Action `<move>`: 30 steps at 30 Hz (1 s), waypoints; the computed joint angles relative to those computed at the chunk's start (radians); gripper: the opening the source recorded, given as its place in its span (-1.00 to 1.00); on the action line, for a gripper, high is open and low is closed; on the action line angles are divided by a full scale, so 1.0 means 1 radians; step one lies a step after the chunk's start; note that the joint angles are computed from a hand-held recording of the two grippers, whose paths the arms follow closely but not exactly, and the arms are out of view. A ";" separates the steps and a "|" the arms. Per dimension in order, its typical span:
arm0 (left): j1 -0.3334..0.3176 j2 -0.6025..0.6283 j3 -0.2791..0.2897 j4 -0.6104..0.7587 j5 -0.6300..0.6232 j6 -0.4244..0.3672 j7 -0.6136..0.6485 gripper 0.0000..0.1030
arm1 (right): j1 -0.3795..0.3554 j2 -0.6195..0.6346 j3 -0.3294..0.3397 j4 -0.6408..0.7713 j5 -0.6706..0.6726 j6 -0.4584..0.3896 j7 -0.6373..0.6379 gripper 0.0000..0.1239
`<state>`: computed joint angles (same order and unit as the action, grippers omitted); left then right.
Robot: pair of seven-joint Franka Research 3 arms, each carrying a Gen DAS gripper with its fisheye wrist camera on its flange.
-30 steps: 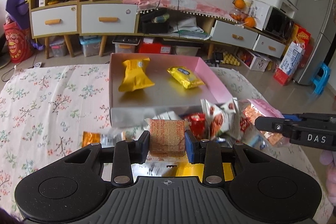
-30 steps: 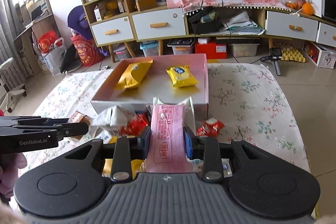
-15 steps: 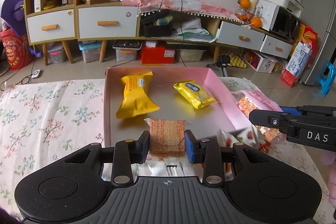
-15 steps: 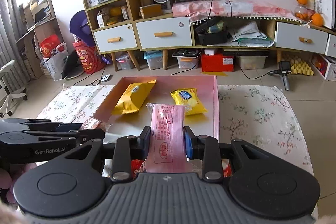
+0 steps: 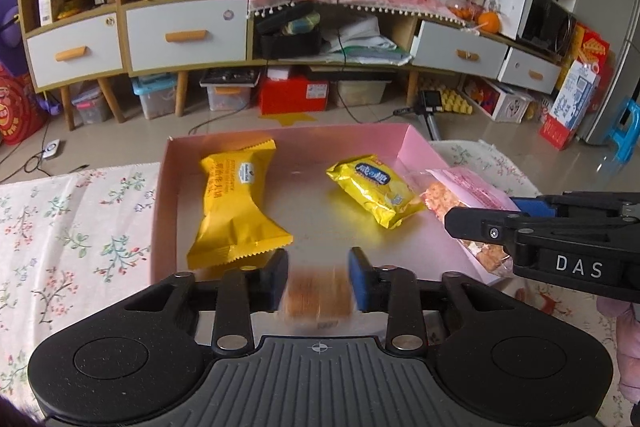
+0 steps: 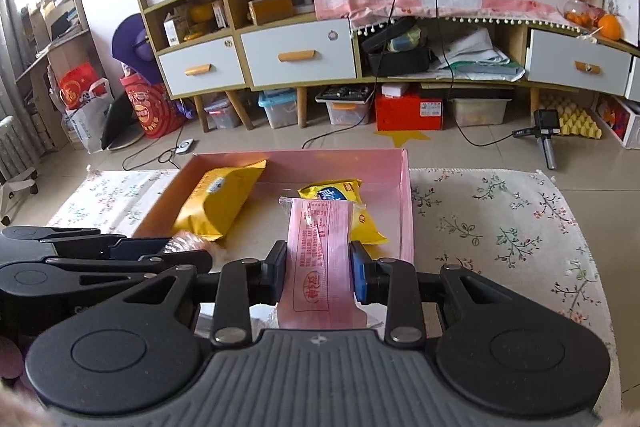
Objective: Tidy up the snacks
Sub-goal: 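Lower the wafer and pink packet into the box and open both tools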
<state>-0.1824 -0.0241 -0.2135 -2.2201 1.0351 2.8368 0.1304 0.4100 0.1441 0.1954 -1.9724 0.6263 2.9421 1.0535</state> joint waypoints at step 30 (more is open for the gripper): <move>-0.004 -0.060 -0.011 -0.047 -0.058 -0.043 0.004 0.39 | 0.004 -0.029 -0.015 -0.021 -0.078 -0.002 0.091 0.27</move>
<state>-0.1864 -0.0842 -0.2249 -2.2670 0.9770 2.7941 0.1347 0.4141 0.1147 0.1799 -1.9936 0.5487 2.9405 1.1441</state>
